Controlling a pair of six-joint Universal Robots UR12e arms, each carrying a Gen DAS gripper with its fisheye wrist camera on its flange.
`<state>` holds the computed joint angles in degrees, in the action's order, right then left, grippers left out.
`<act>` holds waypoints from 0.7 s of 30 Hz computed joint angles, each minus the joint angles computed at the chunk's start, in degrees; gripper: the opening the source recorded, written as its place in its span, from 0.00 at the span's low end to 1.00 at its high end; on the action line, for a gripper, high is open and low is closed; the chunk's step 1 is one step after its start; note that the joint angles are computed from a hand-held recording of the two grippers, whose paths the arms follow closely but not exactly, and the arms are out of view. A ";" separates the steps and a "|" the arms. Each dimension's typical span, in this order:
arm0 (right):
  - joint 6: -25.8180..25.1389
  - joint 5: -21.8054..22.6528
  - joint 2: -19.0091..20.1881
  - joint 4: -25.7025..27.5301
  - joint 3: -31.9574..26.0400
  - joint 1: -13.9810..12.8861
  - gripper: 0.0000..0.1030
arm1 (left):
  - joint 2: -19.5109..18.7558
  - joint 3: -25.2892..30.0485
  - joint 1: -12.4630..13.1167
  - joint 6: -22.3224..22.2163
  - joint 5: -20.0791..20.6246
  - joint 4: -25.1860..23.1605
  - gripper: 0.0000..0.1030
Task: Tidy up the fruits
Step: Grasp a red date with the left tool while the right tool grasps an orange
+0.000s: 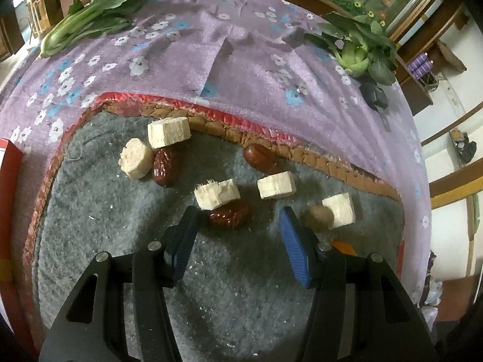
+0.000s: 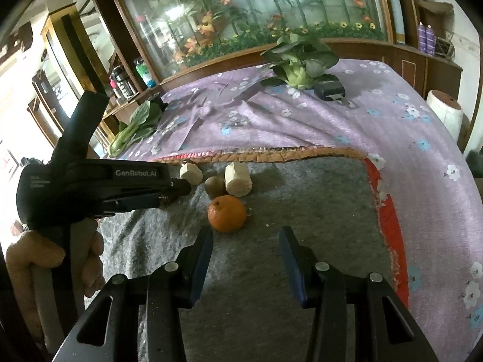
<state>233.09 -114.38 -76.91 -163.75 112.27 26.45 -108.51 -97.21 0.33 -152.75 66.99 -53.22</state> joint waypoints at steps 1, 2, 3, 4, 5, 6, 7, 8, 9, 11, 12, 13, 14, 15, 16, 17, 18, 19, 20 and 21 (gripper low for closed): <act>0.04 0.18 0.02 -0.13 0.05 -0.07 0.43 | 0.00 -0.15 -0.09 0.12 0.27 0.63 0.48; 0.03 0.29 0.05 -0.19 0.09 -0.13 0.43 | 0.02 -0.30 -0.14 0.21 0.66 1.28 0.37; 0.04 0.38 0.09 -0.15 0.08 -0.19 0.43 | -0.09 -0.34 -0.25 0.10 1.35 2.11 0.31; 0.06 0.51 0.15 -0.04 0.03 -0.23 0.43 | -0.26 -0.20 -0.15 0.23 1.32 2.19 0.29; 0.01 0.61 0.16 -0.07 0.04 -0.25 0.43 | -0.37 0.03 0.06 0.60 0.71 1.54 0.29; -0.10 0.76 0.20 -0.07 0.00 -0.29 0.43 | -0.43 0.23 0.22 1.26 0.32 0.90 0.29; -0.14 0.82 0.23 -0.03 -0.04 -0.30 0.43 | -0.39 0.27 0.33 1.71 0.12 0.63 0.29; -0.19 0.93 0.28 0.05 -0.11 -0.35 0.43 | -0.30 0.21 0.45 1.88 -0.06 0.60 0.28; -0.29 1.09 0.35 0.13 -0.25 -0.42 0.43 | -0.11 -0.03 0.57 2.26 -0.23 0.86 0.28; -0.51 1.08 0.50 0.38 -0.52 -0.42 0.43 | 0.39 -0.62 0.91 3.23 -0.52 1.50 0.29; -0.72 1.01 0.64 0.86 -0.83 -0.41 0.43 | 0.65 -0.82 1.20 3.68 -1.04 1.47 0.28; -0.99 1.03 0.81 1.19 -1.12 -0.39 0.43 | 0.88 -0.92 1.46 4.14 -1.47 1.31 0.29; -1.45 1.24 1.08 1.48 -1.51 -0.45 0.43 | 1.12 -1.08 1.68 4.57 -1.69 1.44 0.29; -1.77 1.42 1.30 1.81 -1.86 -0.51 0.43 | 1.52 -1.52 1.98 4.81 -1.93 2.43 0.29; -2.22 1.57 1.56 2.34 -2.31 -0.60 0.43 | 1.86 -1.97 2.22 5.10 -2.10 3.36 0.29; -2.79 1.50 1.87 2.98 -2.85 -0.67 0.43 | 2.12 -2.30 2.35 5.50 -2.15 4.09 0.29; -3.40 1.24 2.26 3.71 -3.47 -0.72 0.43 | 2.51 -2.85 2.60 6.17 -2.26 4.94 0.29; -3.89 1.14 2.61 4.37 -3.98 -0.83 0.43 | 2.72 -3.15 2.76 6.54 -2.31 5.32 0.29; -4.47 1.28 2.98 5.04 -4.48 -1.01 0.44 | 2.97 -3.54 2.93 6.98 -2.30 5.73 0.29; -5.02 1.54 3.41 5.94 -5.03 -1.24 0.44 | 3.24 -4.04 3.10 7.57 -2.16 6.37 0.29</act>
